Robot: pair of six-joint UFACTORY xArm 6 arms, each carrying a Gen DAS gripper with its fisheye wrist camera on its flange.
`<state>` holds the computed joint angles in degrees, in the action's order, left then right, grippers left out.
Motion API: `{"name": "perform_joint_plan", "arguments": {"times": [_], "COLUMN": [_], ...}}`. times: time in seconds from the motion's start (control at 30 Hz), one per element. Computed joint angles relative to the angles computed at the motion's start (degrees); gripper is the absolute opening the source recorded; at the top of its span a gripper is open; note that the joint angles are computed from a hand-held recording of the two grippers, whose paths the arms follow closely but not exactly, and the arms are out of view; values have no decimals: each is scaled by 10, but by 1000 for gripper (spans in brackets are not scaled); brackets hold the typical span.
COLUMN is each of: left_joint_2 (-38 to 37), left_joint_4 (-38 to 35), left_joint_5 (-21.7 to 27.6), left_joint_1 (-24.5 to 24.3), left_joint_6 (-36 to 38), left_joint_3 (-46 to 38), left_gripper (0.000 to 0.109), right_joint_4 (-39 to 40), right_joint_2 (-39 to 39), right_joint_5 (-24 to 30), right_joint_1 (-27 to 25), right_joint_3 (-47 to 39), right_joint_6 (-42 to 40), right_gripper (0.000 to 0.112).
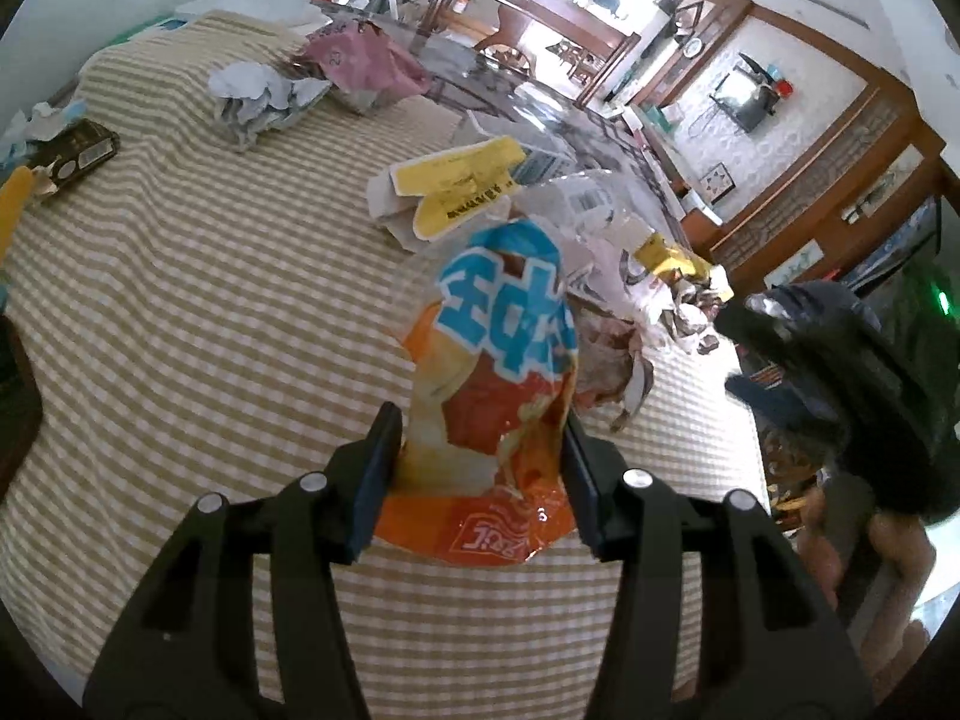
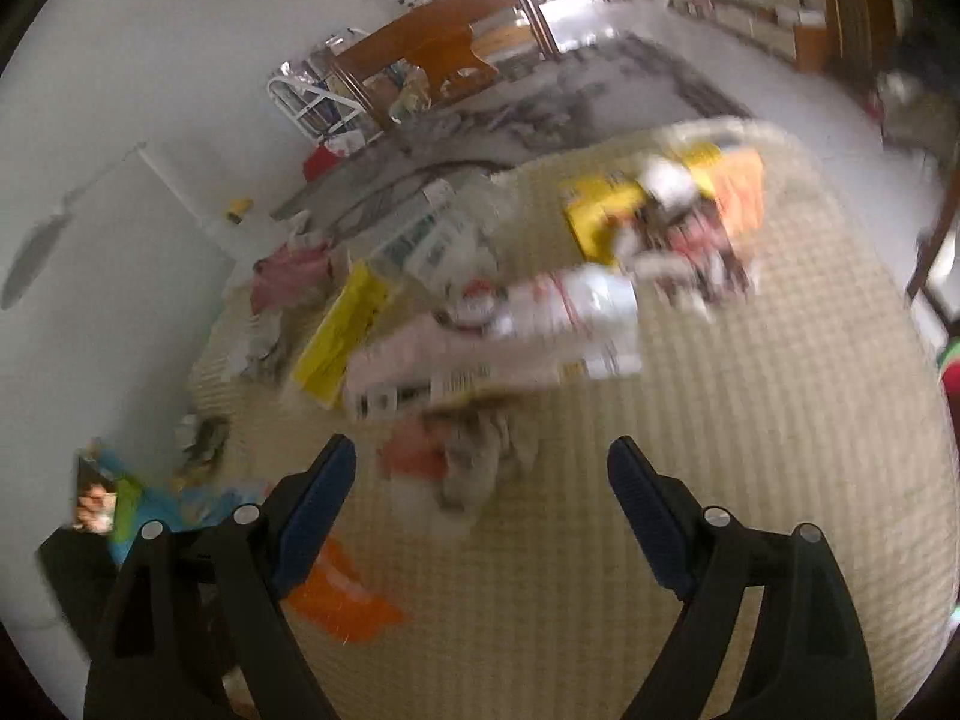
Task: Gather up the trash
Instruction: 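Grasp the pink-and-white wrapper with the right gripper while the left holds the snack bag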
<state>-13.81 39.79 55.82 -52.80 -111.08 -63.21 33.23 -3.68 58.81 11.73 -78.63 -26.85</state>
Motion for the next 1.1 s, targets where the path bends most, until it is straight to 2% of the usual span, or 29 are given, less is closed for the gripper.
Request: {"name": "perform_joint_plan", "arguments": {"times": [0.1, 0.17, 0.2, 0.27, 0.4, 0.53, 0.6, 0.7, 0.87, 0.9, 0.93, 0.97, 1.03, 1.1], "left_joint_2": [-11, -15, -15, -16, -15, -19, -21, -21, -18, -18, -18, -19, -22, -23], "left_joint_4": [2, 5, 7, 11, 12, 12, 8, 7, 7, 7, 7, 7, 9, 10], "left_joint_5": [-14, -19, -21, -27, -39, -44, -54, -58, -58, -57, -56, -55, -52, -49], "left_joint_1": [4, 5, 6, 7, 11, 14, 18, 21, 20, 20, 19, 20, 20, 19], "left_joint_6": [-15, -20, -21, -23, -23, -30, -32, -31, -31, -32, -33, -36, -41, -43], "left_joint_3": [14, 19, 19, 20, 21, 28, 34, 35, 32, 32, 33, 34, 36, 36], "left_gripper": [49, 49, 49, 50, 50, 50, 50, 50, 50, 50, 50, 50, 50, 50], "right_joint_4": [-146, -229, -243, -269, -299, -346, -339, -328, -345, -335, -326, -330, -351, -332], "right_joint_2": [14, 40, 48, 77, 113, 120, 118, 136, 151, 157, 161, 158, 136, 127], "right_joint_5": [-91, -93, -85, -44, -17, -57, -68, -31, -17, 3, 19, 14, -12, 1], "right_joint_1": [53, 71, 74, 79, 88, 122, 130, 136, 145, 142, 140, 140, 140, 128], "right_joint_3": [-8, -35, -44, -78, -100, -80, -75, -106, -128, -142, -152, -147, -117, -114], "right_joint_6": [-4, -29, -44, -82, -112, -139, -160, -160, -167, -166, -164, -158, -147, -155], "right_gripper": [83, 87, 90, 94, 95, 95, 96, 95, 94, 87, 70, 61, 32, 29]}}
